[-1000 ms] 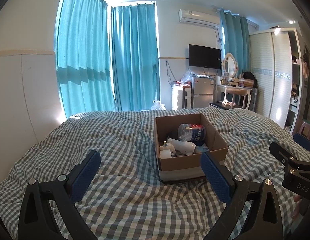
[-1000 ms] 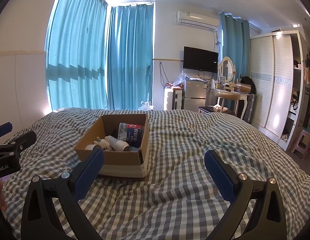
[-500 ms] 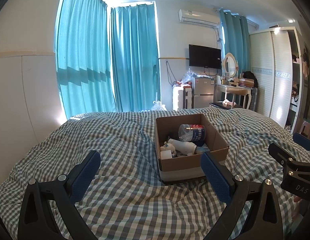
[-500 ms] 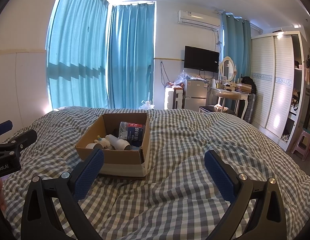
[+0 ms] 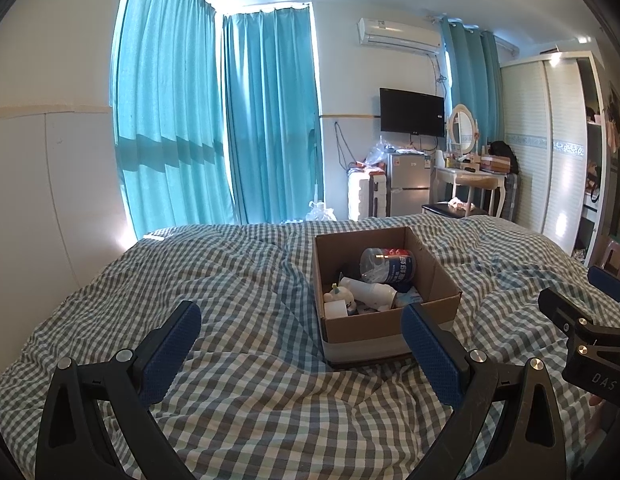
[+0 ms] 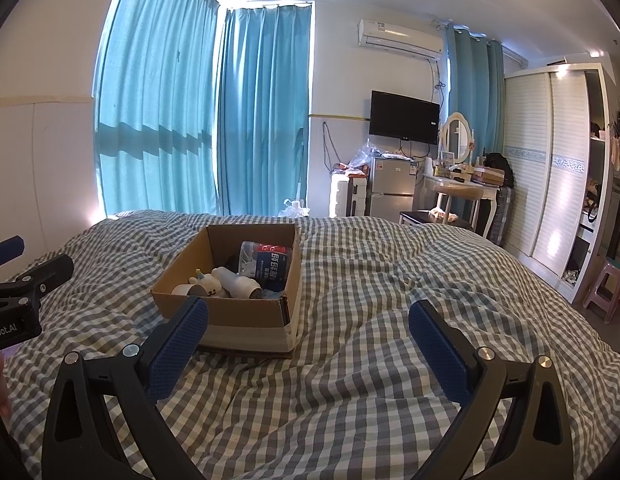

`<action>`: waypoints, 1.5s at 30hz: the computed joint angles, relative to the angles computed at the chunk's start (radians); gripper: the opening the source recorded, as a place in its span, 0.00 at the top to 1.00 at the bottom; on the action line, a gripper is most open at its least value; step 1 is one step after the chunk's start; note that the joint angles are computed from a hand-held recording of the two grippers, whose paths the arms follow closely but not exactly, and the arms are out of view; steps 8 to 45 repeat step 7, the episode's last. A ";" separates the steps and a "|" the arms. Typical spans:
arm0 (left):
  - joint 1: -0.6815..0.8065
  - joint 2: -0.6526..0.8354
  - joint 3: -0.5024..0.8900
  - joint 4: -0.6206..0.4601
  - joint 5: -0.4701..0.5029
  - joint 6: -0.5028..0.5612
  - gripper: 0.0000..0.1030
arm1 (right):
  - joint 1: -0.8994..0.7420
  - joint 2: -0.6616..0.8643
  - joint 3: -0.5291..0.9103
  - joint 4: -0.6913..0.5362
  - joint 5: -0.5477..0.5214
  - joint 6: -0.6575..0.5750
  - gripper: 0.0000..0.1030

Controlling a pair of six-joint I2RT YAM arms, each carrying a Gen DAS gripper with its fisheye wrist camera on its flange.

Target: Organize objects

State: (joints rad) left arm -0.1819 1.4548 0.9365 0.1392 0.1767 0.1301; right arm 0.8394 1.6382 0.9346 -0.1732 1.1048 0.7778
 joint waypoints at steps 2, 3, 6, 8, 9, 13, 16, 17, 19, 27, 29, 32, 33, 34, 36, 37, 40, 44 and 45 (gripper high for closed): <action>0.003 -0.002 -0.004 0.005 0.006 -0.004 0.00 | 0.000 0.000 0.000 -0.001 0.000 0.001 0.02; 0.006 -0.002 -0.006 0.007 0.010 -0.007 0.00 | 0.000 0.000 0.000 -0.001 0.000 0.001 0.02; 0.011 -0.003 -0.009 0.013 0.020 -0.009 0.00 | 0.000 0.000 -0.001 0.002 -0.002 0.000 0.02; 0.011 -0.003 -0.015 0.024 0.019 -0.007 0.00 | -0.001 0.000 -0.003 0.004 -0.004 0.001 0.02; 0.011 -0.003 -0.015 0.024 0.019 -0.007 0.00 | -0.001 0.000 -0.003 0.004 -0.004 0.001 0.02; 0.011 -0.003 -0.015 0.024 0.019 -0.007 0.00 | -0.001 0.000 -0.003 0.004 -0.004 0.001 0.02; 0.011 -0.003 -0.015 0.024 0.019 -0.007 0.00 | -0.001 0.000 -0.003 0.004 -0.004 0.001 0.02; 0.011 -0.003 -0.015 0.024 0.019 -0.007 0.00 | -0.001 0.000 -0.003 0.004 -0.004 0.001 0.02; 0.011 -0.003 -0.015 0.024 0.019 -0.007 0.00 | -0.001 0.000 -0.003 0.004 -0.004 0.001 0.02; 0.011 -0.003 -0.015 0.024 0.019 -0.007 0.00 | -0.001 0.000 -0.003 0.004 -0.004 0.001 0.02; 0.011 -0.003 -0.015 0.024 0.019 -0.007 0.00 | -0.001 0.000 -0.003 0.004 -0.004 0.001 0.02; 0.011 -0.003 -0.015 0.024 0.019 -0.007 0.00 | -0.001 0.000 -0.003 0.004 -0.004 0.001 0.02; 0.011 -0.003 -0.015 0.024 0.019 -0.007 0.00 | -0.001 0.000 -0.003 0.004 -0.004 0.001 0.02; 0.011 -0.003 -0.015 0.024 0.019 -0.007 0.00 | -0.001 0.000 -0.003 0.004 -0.004 0.001 0.02; 0.011 -0.003 -0.015 0.024 0.019 -0.007 0.00 | -0.001 0.000 -0.003 0.004 -0.004 0.001 0.02; 0.011 -0.003 -0.015 0.024 0.019 -0.007 0.00 | -0.001 0.000 -0.003 0.004 -0.004 0.001 0.02; 0.011 -0.003 -0.015 0.024 0.019 -0.007 0.00 | -0.001 0.000 -0.003 0.004 -0.004 0.001 0.02; 0.011 -0.003 -0.015 0.024 0.019 -0.007 0.00 | -0.001 0.000 -0.003 0.004 -0.004 0.001 0.02; 0.011 -0.003 -0.015 0.024 0.019 -0.007 0.00 | -0.001 0.000 -0.003 0.004 -0.004 0.001 0.02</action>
